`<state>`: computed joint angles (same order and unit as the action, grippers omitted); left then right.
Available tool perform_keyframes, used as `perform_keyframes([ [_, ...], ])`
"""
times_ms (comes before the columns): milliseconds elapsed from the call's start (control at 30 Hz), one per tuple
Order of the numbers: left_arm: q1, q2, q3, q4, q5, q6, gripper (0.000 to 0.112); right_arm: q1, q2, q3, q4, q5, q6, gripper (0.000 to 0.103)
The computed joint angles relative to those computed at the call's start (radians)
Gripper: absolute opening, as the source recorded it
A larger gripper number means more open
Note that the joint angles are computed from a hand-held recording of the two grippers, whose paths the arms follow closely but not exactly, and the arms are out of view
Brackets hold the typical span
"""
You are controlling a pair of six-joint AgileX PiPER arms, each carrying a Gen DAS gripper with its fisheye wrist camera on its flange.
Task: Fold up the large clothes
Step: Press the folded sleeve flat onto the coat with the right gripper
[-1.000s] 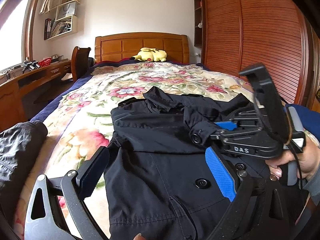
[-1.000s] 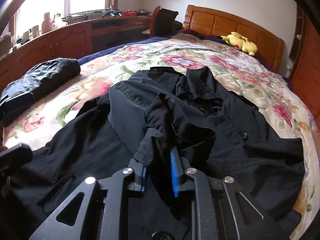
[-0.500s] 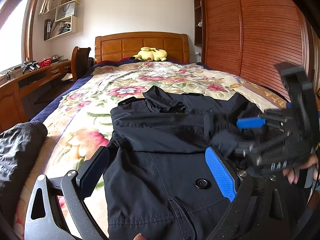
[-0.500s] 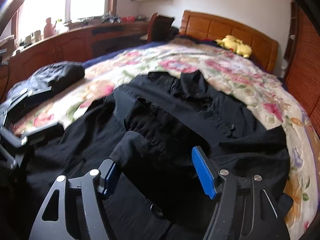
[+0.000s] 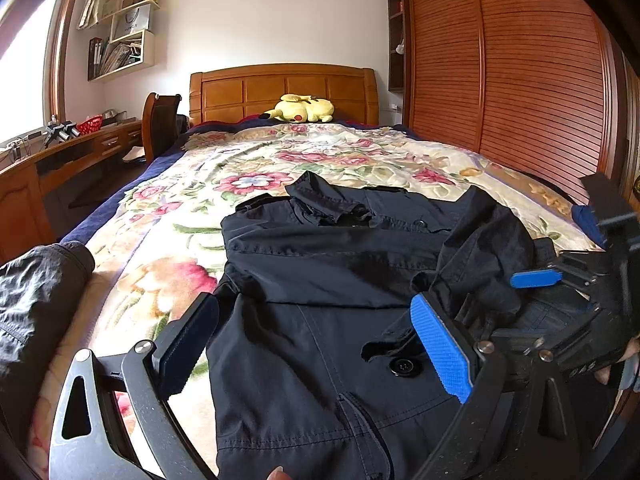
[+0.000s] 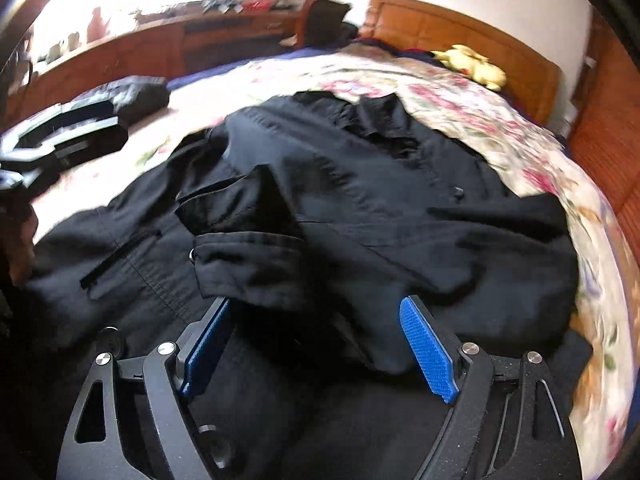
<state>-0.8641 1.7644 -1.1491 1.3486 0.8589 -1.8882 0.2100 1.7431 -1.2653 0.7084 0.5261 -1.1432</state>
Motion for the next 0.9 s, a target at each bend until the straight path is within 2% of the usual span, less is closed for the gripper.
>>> perform_keyframes([
  [233,-0.001,0.036,-0.061,-0.039,-0.035,0.068,0.097,-0.109,-0.08,0.156,0.318,-0.066,-0.275,0.085],
  [433,0.015,0.094,-0.154,-0.138,-0.111,0.185,0.097,-0.116,-0.063,0.185,0.274,-0.191,-0.23,0.085],
  [600,0.027,0.151,-0.249,-0.218,-0.145,0.289,0.097,-0.144,-0.015,0.162,0.267,-0.202,-0.207,0.085],
  [667,0.031,0.168,-0.282,-0.248,-0.148,0.329,0.097,-0.171,-0.008,0.143,0.236,-0.162,-0.172,0.084],
  [833,0.06,0.183,-0.316,-0.295,-0.193,0.384,0.081,-0.177,0.046,0.104,0.256,-0.144,-0.166,0.084],
  [900,0.066,0.189,-0.323,-0.309,-0.199,0.399,0.067,-0.176,0.047,0.109,0.279,-0.155,-0.188,0.084],
])
